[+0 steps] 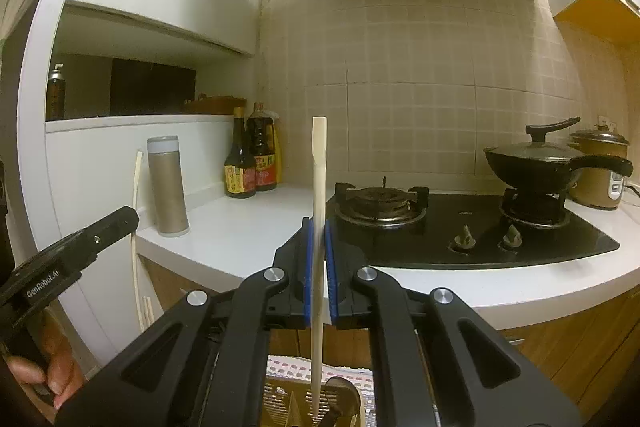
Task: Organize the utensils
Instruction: 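Carry both chopsticks above the basket and lower them in, one per tool, then open both tools to release the chopsticks into the basket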
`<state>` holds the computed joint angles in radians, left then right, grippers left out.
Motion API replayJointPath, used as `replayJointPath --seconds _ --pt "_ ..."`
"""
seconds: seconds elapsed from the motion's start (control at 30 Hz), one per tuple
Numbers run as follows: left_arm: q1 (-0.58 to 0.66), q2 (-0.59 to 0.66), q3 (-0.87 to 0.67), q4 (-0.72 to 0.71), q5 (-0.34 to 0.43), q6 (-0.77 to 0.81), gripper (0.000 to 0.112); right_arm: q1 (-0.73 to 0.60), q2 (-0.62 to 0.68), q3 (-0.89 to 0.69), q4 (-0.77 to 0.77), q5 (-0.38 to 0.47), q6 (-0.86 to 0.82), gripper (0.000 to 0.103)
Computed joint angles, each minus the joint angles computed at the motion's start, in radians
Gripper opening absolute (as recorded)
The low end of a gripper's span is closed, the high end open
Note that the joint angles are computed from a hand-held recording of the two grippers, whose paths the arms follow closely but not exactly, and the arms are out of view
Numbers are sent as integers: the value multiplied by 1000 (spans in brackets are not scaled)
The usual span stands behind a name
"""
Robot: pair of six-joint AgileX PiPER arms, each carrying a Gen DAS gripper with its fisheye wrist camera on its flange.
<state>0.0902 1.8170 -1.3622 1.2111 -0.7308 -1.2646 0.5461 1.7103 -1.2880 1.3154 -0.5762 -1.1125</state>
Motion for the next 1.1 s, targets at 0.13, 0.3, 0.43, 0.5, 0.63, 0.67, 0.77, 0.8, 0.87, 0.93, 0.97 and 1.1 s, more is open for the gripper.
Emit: replayJointPath --seconds 0.13,0.3,0.43,0.5,0.63,0.67,0.77,0.8,0.87,0.93,0.97,1.1 --pt "-12 3 27 -34 14 68 4 -11 5 19 -41 16 67 4" --pt "1 2 54 -34 -5 89 4 -12 -7 57 -65 21 113 5" --pt "15 -1 69 -15 -34 73 5 9 -27 102 -88 -10 144 5" --pt "30 -4 81 5 -62 55 8 12 -43 129 -82 7 154 5" --pt "51 -22 110 37 -78 29 27 29 -79 186 -63 3 158 7" --pt "55 -25 112 51 -82 17 27 38 -95 206 -50 -2 152 7" --pt "80 -51 136 91 -97 -18 33 61 -136 252 -22 -15 132 7" --pt "88 -62 146 102 -103 -27 36 72 -155 270 -11 -22 123 7" --pt "107 -91 176 122 -119 -39 47 92 -192 302 17 -24 104 8" --pt "123 -121 211 139 -133 -40 48 119 -223 330 53 -38 81 13" --pt "131 -139 229 154 -141 -43 51 139 -240 347 70 -52 73 19" --pt "178 -225 322 188 -180 -16 68 236 -290 407 119 -146 67 50"
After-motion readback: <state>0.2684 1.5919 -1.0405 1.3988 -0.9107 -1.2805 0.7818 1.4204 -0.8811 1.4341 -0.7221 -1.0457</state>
